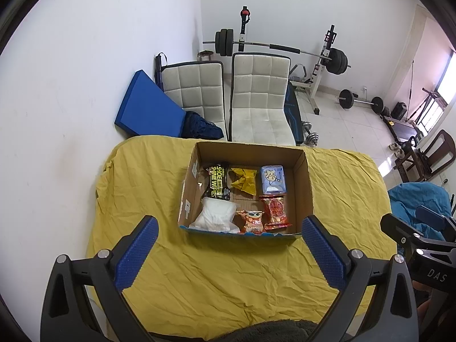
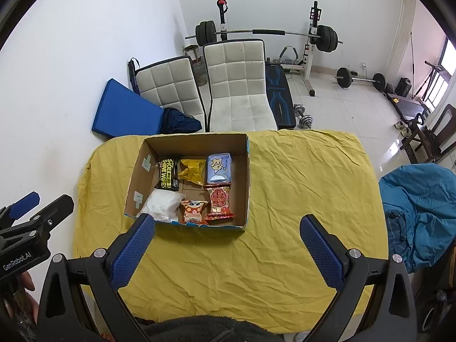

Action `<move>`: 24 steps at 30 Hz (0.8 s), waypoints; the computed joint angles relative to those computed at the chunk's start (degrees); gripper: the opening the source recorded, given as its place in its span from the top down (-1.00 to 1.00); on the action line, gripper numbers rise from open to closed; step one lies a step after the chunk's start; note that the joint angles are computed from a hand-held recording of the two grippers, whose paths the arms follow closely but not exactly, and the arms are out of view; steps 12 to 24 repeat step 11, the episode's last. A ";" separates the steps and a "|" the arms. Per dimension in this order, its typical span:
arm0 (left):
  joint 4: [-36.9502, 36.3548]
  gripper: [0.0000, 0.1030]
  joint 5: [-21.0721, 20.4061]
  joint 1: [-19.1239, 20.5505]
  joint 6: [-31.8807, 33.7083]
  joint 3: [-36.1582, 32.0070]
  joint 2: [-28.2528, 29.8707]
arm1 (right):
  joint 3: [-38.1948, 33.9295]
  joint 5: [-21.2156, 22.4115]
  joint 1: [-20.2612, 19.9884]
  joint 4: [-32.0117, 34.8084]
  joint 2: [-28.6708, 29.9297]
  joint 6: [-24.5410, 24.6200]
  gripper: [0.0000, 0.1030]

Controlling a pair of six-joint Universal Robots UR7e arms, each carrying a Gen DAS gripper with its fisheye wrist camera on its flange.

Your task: Organize soft objects

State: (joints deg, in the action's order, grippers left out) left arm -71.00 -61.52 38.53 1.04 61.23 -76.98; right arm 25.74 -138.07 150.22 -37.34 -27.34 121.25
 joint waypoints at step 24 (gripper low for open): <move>-0.49 -1.00 0.66 -0.06 0.05 0.90 -0.40 | 1.06 0.11 -0.12 -0.84 -0.54 -0.31 -1.00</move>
